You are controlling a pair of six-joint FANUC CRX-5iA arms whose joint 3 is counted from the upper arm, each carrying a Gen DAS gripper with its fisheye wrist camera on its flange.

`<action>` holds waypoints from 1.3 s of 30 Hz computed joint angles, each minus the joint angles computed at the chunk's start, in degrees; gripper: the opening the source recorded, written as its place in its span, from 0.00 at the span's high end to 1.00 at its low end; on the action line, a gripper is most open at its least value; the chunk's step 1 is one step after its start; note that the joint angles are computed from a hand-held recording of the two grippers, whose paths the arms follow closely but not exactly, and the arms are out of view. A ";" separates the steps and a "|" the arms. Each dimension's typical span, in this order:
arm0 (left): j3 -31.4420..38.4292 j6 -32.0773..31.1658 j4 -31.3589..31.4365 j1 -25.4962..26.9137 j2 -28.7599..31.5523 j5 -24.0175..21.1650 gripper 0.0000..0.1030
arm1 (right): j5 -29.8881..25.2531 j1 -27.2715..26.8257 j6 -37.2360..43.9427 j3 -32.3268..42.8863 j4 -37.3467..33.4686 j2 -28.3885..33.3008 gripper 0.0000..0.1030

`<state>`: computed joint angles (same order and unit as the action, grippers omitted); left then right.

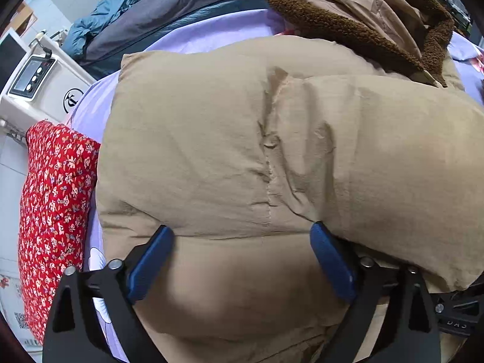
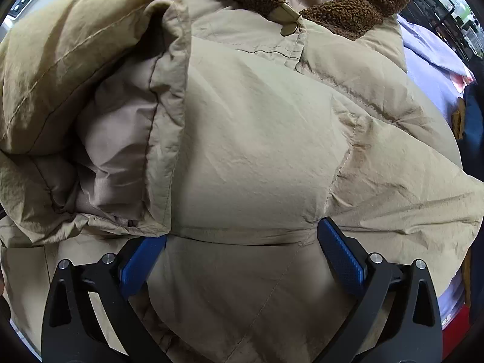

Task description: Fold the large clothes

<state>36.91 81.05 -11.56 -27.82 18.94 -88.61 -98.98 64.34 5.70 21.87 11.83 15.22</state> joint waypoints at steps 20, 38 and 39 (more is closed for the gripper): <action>2.84 -0.44 1.80 1.55 -0.14 -3.41 0.07 | -0.01 -1.46 2.92 1.59 -1.45 0.58 0.05; -1.27 -2.05 5.67 2.50 -6.32 -2.26 0.07 | 0.54 -4.68 14.42 0.10 13.46 -3.66 0.05; -1.39 -2.69 5.16 2.18 -6.63 -2.14 0.07 | 0.41 -6.04 16.37 1.33 14.19 -2.92 0.05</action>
